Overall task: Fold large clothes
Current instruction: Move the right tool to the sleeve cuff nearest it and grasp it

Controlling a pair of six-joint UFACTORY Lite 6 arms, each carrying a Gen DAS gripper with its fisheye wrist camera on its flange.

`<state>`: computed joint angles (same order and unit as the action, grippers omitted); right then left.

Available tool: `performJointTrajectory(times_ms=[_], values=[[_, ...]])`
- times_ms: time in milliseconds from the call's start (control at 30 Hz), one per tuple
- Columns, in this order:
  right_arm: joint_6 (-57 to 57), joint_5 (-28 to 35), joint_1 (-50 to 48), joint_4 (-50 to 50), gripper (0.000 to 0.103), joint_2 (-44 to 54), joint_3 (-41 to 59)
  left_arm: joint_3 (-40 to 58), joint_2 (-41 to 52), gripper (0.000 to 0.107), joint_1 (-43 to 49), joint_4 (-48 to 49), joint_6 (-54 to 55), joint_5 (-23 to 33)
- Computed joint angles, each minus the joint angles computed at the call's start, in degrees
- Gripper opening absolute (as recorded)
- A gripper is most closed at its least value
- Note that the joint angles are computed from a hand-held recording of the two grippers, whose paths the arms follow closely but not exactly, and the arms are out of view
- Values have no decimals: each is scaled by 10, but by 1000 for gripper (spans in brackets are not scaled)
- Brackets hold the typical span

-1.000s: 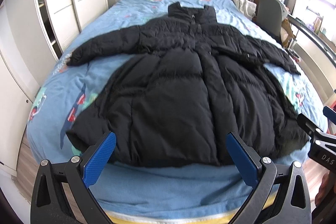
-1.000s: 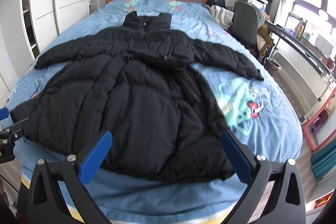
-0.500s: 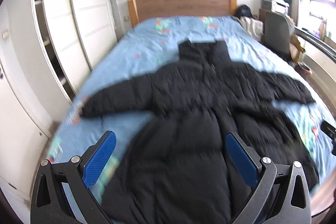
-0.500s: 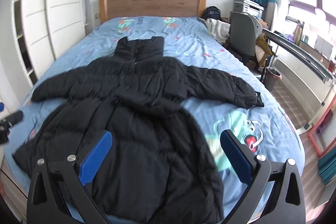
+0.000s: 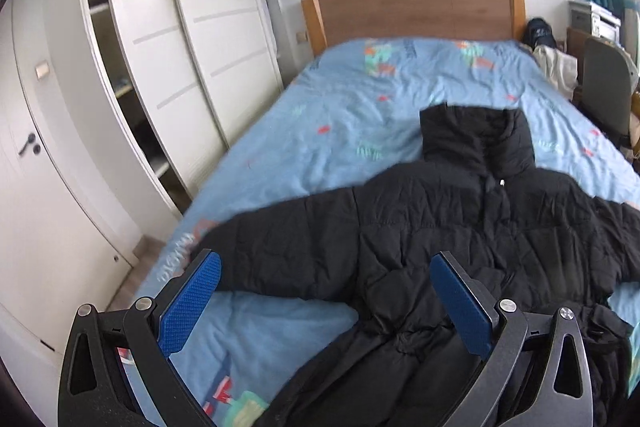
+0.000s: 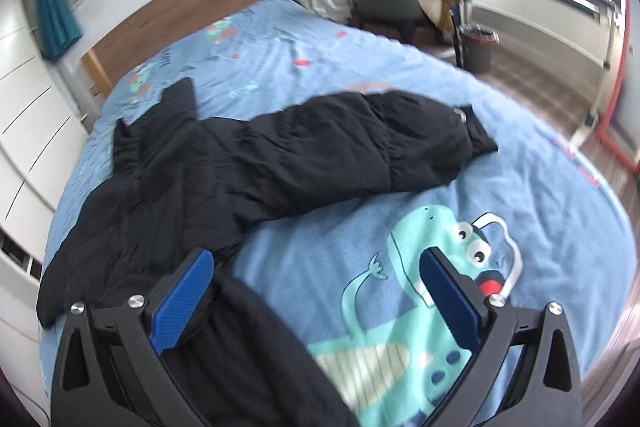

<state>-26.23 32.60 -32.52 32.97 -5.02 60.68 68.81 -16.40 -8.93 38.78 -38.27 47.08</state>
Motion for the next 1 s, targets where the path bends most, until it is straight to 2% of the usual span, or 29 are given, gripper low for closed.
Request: performJointTrajectory(times_ms=[133, 267, 500, 533, 567, 600, 667, 800, 867, 1000], values=[[-68, -27, -30, 107, 103, 164, 80, -49, 57, 103, -9, 24, -56, -33], [-98, -41, -46, 169, 103, 285, 167, -66, 111, 103, -30, 52, -99, -46], [-145, -13, -90, 279, 102, 446, 315, -53, 154, 103, -38, 60, -122, -65], [-145, -8, -97, 287, 96, 460, 330, -53, 156, 103, -39, 61, -124, -67], [-142, -2, -105, 297, 84, 480, 353, -54, 155, 103, -39, 64, -127, -68], [-128, 6, -114, 299, 77, 503, 380, -56, 156, 103, -40, 68, -131, -69], [-116, 22, -130, 316, 57, 533, 416, -56, 160, 103, -37, 67, -131, -75], [-110, 49, -144, 345, 34, 567, 462, -63, 160, 103, -37, 61, -126, -78], [-110, 54, -143, 337, 17, 574, 484, -70, 156, 103, -45, 69, -134, -73], [-83, 50, -125, 279, 9, 575, 537, -92, 139, 103, -51, 77, -151, -73]])
